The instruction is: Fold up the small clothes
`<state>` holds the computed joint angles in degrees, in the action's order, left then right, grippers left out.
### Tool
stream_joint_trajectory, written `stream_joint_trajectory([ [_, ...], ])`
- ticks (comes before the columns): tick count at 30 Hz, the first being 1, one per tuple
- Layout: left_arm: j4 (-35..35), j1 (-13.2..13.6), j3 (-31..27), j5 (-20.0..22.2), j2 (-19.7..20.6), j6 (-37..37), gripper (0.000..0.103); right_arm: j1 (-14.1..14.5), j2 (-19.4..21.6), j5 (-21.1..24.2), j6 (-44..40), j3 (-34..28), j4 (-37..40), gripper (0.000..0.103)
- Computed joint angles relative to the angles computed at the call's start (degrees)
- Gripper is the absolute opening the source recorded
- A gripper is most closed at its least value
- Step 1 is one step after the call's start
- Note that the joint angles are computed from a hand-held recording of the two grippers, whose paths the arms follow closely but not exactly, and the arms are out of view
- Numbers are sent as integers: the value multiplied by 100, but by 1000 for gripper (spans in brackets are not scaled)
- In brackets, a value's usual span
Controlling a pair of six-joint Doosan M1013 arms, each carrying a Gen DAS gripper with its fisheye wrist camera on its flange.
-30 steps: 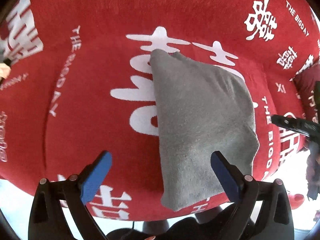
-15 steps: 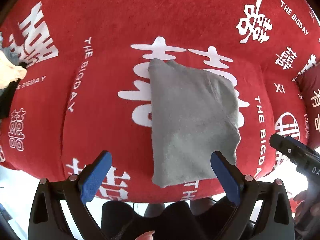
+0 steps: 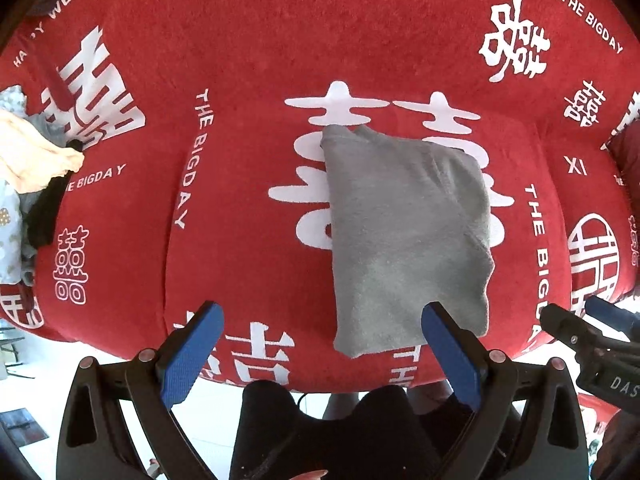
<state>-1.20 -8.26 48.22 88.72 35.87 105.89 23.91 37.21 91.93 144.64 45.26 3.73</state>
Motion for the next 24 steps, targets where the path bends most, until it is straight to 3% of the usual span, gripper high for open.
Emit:
stream_joint_trajectory([
  [21, -49, 36, -274, 177, 89, 16, 100, 47, 378, 624, -174, -776, -134, 91],
  [24, -104, 45, -377, 386, 154, 10, 100, 49, 400, 661, -173, -818, -131, 91],
])
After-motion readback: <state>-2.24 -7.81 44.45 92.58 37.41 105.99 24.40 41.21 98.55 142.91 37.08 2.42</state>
